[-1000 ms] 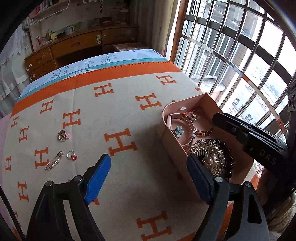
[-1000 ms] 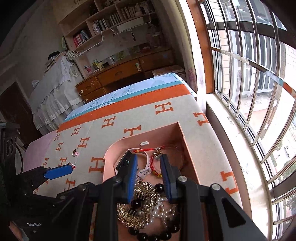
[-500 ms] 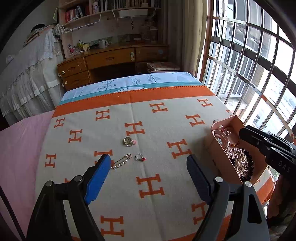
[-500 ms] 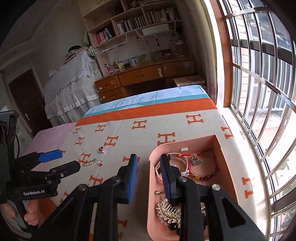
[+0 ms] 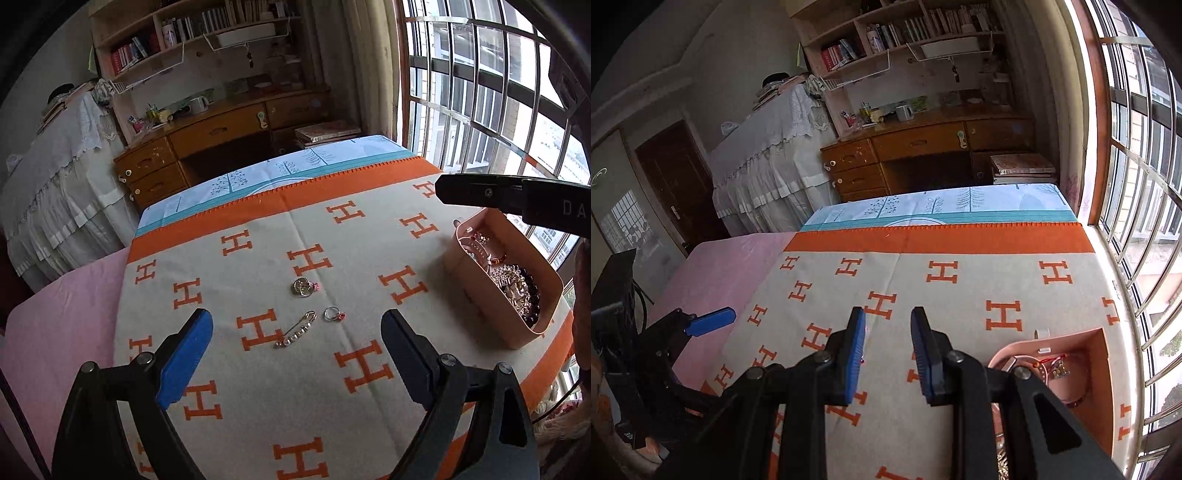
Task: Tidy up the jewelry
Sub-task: 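Move the right tool to the gold coin ring while the left tool grasps the pearl safety pin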
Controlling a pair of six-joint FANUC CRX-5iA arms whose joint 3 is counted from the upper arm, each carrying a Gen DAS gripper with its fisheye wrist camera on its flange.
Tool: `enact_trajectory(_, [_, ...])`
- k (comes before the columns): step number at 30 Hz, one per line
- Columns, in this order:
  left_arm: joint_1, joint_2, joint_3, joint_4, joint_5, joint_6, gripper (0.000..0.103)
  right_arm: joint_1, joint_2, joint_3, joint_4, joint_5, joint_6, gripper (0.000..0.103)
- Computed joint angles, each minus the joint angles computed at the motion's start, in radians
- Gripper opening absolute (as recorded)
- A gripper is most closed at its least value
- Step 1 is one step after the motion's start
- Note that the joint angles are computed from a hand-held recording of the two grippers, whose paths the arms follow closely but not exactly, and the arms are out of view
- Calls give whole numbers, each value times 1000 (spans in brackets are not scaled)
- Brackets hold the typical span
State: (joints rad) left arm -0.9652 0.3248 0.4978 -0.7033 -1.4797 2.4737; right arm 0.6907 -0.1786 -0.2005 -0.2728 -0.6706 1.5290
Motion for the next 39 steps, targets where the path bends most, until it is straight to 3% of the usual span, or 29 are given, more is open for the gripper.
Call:
enact_trajectory(4, [63,-6,-68,71,55,-56,91,3,77,66,-43,-47,21,26])
enact_trajectory(10, [156,-33,-183,188,188,-143,76,0,163,120,-80,-103,26,26])
enact_trajectory(15, [213,-25,-224,281,250,-244,49,-2,214,156,-79,-137,17,26])
enact_trajectory(20, [237,-18,-234,310,275,-285,46,9,246,178,-54,-157,10,26])
enact_trajectory(22, [249,-20,-237,327,285,-292,37,14,258,188,-46,-165,6,26])
enact_trajectory(24, [272,-26,-254,377,314,-306,9,15,276,207,-45,-178,2,26])
enact_trajectory(25, [279,-26,-255,390,316,-300,6,14,285,217,-48,-184,1,26])
enact_trajectory(29, [287,-34,-260,370,306,-202,5,8,336,274,-71,-215,1,26])
enact_trajectory(39, [305,-182,-420,388,421,7,5,40,501,410,19,-323,-73,26])
